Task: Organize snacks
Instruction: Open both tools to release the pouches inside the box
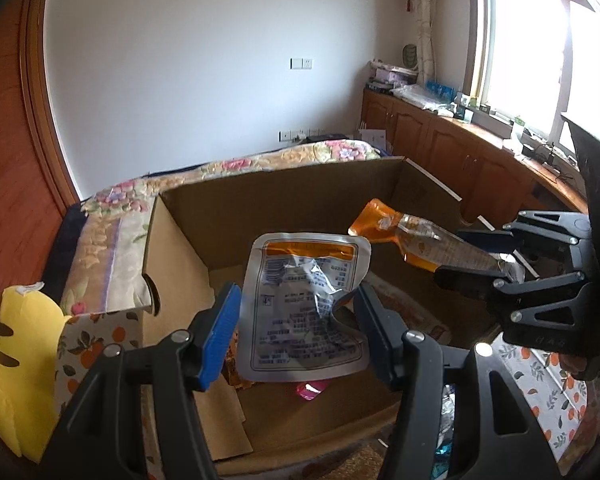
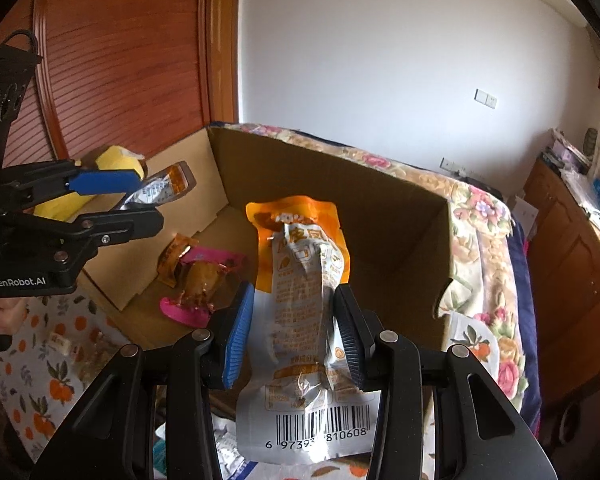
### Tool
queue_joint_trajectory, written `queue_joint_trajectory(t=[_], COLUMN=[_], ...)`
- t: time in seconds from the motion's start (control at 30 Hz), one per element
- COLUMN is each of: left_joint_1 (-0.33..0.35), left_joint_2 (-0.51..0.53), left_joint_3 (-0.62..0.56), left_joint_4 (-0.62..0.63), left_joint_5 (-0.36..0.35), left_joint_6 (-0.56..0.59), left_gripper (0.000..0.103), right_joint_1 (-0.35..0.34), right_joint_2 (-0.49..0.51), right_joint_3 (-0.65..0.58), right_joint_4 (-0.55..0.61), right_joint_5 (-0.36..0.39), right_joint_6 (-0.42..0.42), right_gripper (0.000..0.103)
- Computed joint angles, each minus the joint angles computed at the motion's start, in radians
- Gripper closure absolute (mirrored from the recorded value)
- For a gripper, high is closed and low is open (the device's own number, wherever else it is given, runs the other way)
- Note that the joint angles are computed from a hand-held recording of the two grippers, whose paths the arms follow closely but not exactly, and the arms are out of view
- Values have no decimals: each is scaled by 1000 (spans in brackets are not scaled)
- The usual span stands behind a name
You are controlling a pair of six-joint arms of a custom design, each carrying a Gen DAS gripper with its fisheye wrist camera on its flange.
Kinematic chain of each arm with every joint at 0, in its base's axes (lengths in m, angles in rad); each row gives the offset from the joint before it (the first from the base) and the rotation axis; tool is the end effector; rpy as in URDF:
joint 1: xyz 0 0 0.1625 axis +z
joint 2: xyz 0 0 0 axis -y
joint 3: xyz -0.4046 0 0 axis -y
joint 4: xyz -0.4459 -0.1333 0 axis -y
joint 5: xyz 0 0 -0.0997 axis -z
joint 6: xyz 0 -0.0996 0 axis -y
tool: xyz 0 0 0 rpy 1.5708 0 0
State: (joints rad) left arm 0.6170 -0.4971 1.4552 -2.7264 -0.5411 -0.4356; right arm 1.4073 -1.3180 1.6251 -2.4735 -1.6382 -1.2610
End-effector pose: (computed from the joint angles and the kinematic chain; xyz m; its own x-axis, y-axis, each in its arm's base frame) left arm -0.4606 -0.5949 -0.0401 -0.7320 0.0533 -0.6792 0.5414 0.6506 -0.5325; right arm 0.0167 -0.6763 0.3931 -0.4266 -0.7170 0.5513 -0.8906 0.4392 -0.1179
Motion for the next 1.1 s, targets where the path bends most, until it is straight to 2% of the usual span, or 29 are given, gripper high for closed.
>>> queue_joint_trajectory(t=[0.37,0.43,0.47,0.5,0.63,0.8,1.1], left_joint_1=[9,9,11,10,2,-18,-81], left_joint_2=[-1,-6,-7,-8,-9,-20,-59], left_joint_3=[5,11,13,16,18,50,132], left_joint_4=[32,17,2,-17,-35,-71,-93], left_joint_5=[-14,-28,-36,-36,-21,3,57], left_joint_6=[-55,-55,-42,-27,-16,-16,-53], left_gripper=[41,38,36,36,35,35,34], right_joint_1=[13,11,10,10,6,-18,-69], right_joint_2=[44,45,45,45,39,-14,-174], right_joint_3=[-8,-2,0,-1,-5,17,105], right_joint_4=[-22,-42,-49,-52,-30,13,98], right_joint_5=[-64,-63,-57,-56,-45,25,133], right_joint_6=[8,6,9,16,33,53,53], right_gripper=[62,62,59,51,50,50,50])
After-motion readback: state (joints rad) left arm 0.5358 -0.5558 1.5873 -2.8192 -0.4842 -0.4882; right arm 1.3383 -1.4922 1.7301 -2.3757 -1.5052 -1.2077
